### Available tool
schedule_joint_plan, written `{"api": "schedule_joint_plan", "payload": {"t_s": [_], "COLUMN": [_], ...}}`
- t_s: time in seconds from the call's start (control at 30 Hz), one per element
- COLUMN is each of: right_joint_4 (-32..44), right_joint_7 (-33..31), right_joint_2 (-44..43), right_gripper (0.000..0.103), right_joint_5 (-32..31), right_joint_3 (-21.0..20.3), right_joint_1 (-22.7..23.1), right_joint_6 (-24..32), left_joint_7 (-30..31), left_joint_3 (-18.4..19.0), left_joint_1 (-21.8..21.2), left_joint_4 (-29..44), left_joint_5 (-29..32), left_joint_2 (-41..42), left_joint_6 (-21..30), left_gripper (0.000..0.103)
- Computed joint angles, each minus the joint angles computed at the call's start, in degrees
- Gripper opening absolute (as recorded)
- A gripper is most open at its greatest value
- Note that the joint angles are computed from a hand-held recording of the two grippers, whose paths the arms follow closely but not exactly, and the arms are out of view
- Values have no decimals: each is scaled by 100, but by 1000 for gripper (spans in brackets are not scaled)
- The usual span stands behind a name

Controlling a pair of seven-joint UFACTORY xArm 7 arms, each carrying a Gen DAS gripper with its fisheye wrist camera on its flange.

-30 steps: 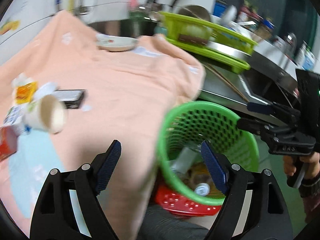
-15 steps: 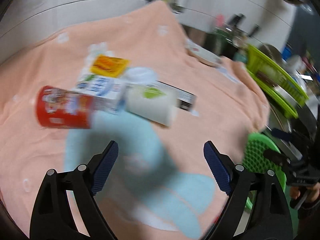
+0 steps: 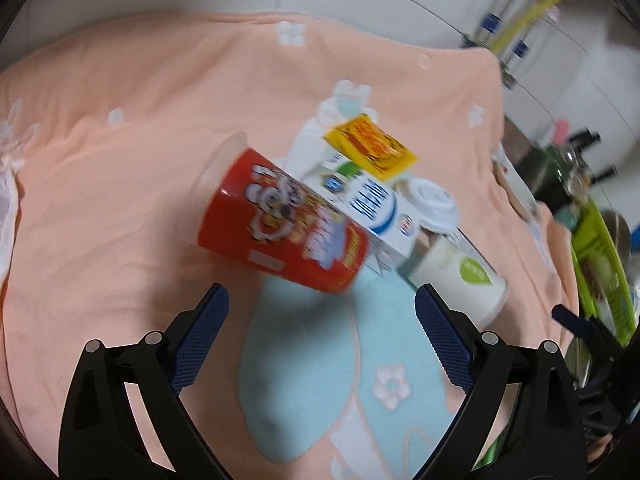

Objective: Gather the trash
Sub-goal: 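Grasp the red cartoon paper cup with the left gripper while the right grasps the white leaf-print cup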

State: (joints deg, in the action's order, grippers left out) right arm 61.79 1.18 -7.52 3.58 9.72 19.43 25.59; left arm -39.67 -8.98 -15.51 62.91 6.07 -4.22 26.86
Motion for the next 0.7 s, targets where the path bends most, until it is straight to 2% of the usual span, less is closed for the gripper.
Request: {"api": "schedule_joint_plan", "payload": {"t_s": [0.2,0.37,0.47,0.7], "right_joint_4": [1013,1575,1845,2314], "right_joint_7": [-552,-818,-815,-906], "right_joint_2": [899,1441,1711,2123], "right_gripper": [81,81,81,81], "right_joint_5": [115,-91,-416,-655], "right_joint_3": [36,62,25,-11], "right_joint_1": [79,123,198,301], "right_joint_6": [371,600,754,1076], "left_joint_7": [-503,-912,-1285,-2023], "left_joint_3": [80,178,237,356], "left_joint_1": [95,135,119,97], "left_joint_4": [200,539,671,876], "left_joint_5": [36,-103,97,296], "left_joint_2": [205,559,707,962], "left_joint_6": [-28,79,119,152], "left_gripper": [94,94,94,95]}}
